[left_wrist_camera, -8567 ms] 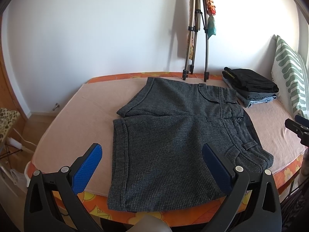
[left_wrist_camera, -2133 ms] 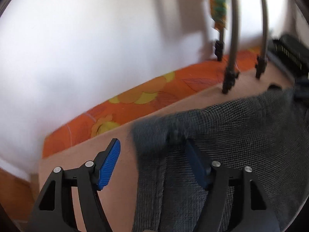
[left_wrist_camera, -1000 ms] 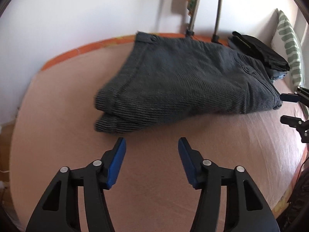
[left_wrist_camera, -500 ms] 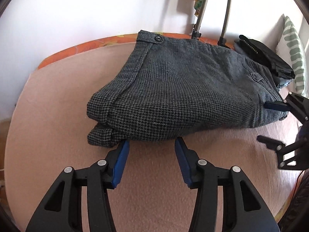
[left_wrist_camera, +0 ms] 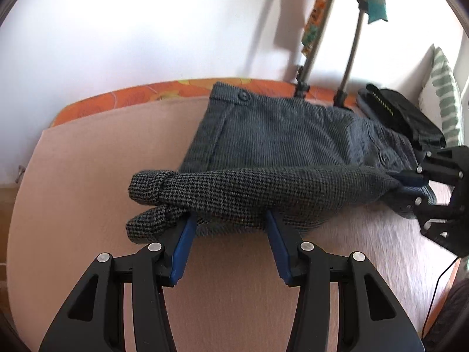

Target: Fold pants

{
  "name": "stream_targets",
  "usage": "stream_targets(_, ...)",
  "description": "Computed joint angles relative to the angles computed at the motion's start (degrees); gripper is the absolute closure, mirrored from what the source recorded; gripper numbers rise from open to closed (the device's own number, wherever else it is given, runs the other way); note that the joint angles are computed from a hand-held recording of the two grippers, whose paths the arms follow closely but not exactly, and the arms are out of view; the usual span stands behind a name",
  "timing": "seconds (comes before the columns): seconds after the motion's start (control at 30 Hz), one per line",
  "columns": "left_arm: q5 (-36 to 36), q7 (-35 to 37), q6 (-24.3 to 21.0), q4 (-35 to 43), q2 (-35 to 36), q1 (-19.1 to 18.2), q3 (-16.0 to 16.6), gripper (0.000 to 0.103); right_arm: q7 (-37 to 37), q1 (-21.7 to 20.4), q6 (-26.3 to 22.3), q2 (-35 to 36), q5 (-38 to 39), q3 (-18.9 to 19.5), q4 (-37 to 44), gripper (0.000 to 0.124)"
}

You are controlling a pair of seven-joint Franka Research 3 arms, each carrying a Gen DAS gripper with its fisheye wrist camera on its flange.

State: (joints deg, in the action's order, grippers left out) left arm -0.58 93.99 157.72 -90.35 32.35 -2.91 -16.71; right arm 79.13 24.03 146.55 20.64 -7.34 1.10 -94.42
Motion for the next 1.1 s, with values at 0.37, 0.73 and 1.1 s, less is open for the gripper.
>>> stream_targets(0.37, 4.0, -0.1, 5.2, -4.7, -3.7, -1.9, 1.2, 0.055, -2.5, -4.1, -9.4, 8.3, 12.1, 1.8, 12.2, 0.108)
stream_targets(0.73, 12.7, 5.2, 3.9, -3.5, -1.5, -6.8, 2.6, 0.044, -4.0, -6.0, -12.9, 11.1, 17.6, 2.2, 16.6, 0.099)
stream_targets(1.1, 13.2, 7.9, -2.6, 4.2, 4.5, -8.5, 2.5, 0.024, -8.6, -7.1, -6.5, -3.2, 19.9, 2.9, -2.1, 0.084)
